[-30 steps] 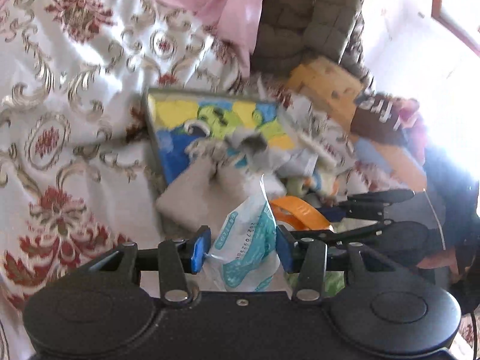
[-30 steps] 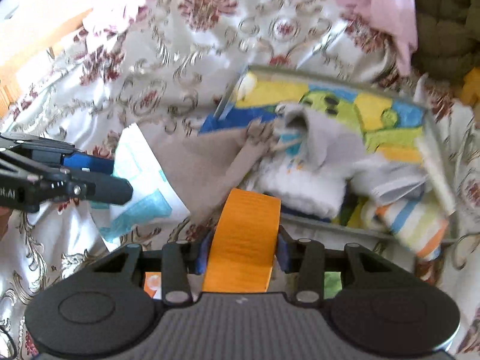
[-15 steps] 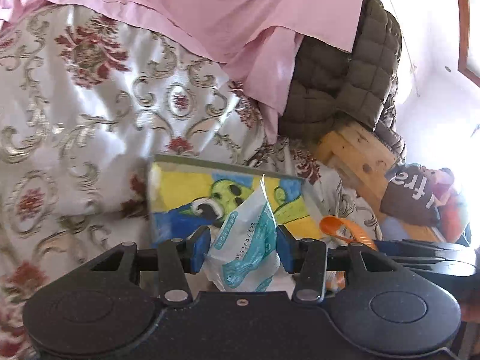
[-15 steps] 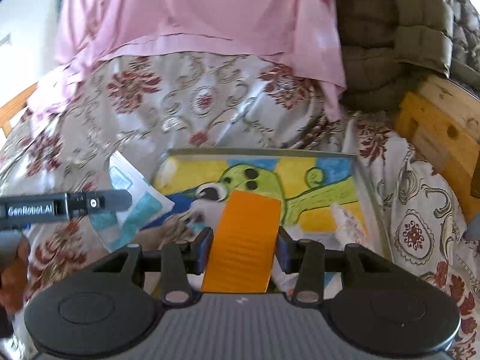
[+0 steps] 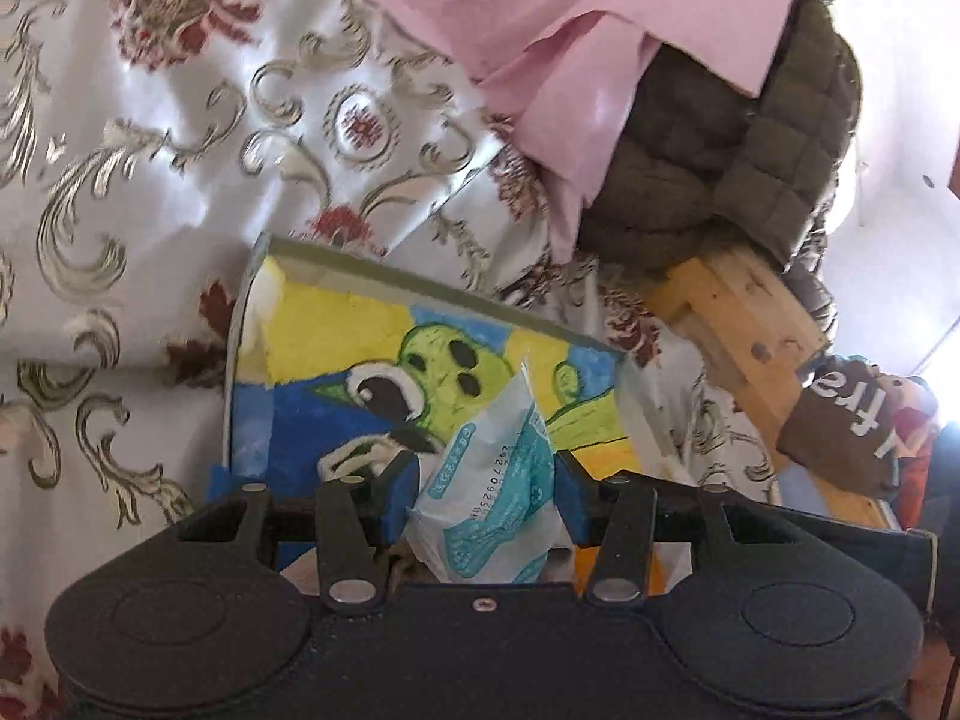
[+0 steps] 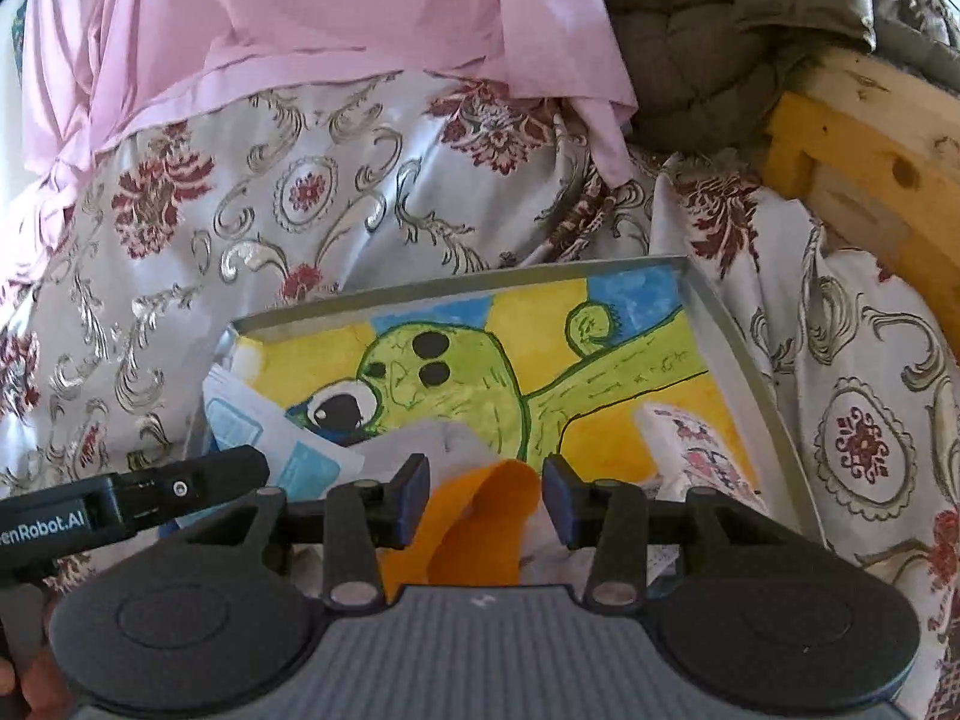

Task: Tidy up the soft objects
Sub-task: 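Lift the packet with the left tool while the right tool carries the strap over the tray, then open the left tool to drop the packet into the tray while the right tool drops the strap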

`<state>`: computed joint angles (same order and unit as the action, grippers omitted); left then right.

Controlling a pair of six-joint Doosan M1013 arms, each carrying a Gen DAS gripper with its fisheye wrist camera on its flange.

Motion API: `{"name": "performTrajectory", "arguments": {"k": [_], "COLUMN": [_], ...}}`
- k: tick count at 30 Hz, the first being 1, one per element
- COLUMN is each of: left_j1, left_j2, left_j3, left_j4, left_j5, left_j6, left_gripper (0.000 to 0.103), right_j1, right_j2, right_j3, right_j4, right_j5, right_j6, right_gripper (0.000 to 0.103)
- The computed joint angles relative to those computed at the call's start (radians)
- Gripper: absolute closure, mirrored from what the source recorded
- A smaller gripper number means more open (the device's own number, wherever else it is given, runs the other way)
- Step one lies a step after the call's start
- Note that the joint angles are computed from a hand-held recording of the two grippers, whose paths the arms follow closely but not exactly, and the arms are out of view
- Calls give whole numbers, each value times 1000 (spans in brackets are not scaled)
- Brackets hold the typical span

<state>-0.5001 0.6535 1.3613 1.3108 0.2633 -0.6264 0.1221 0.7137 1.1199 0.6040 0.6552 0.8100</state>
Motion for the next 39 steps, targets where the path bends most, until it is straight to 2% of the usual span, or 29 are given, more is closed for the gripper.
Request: {"name": "performTrajectory", "arguments": {"k": [5,7,11,15,17,20,25,28,34,39], "left_j1": [-1,-2,-11,-20,-32,-45,-51,-61,-87,-112], "left_j2": [6,7,8,4,3,-2,-6,-12,-21,-33], "left_j3": [1,-1,-3,-1,-1,6,8,17,32,45], "left_j4": [9,5,16,20,26,59,60,110,160,162], "left_j5": [11,20,69,112,165,228,259,281,324,395], "left_j6": [-17,-12,-24,-11,0,-12,-20,-50,-29,3], "left_gripper": [49,43,30,22,14,8,6,6,2,1], "right_j1": [3,1,-4,-6,-8,-12,-17,-24,-36,-46], "right_j2": [-3,-7,-17,-27,-33,-42,-52,-59,-80,-105], "right_j3": [12,22,37,53,60,72,86,97,129,172], "right_j4": [-16,1,28,40,50,76,98,128,189,275], "right_j5": [-8,-17,-25,-41,-43,-51,-65,-65,-78,-101], "right_j6": [-23,-49,-87,-115,-124,-152,-167,-198,-297,-386], "right_gripper": [56,54,46,39,31,26,21,18,9,5]}}
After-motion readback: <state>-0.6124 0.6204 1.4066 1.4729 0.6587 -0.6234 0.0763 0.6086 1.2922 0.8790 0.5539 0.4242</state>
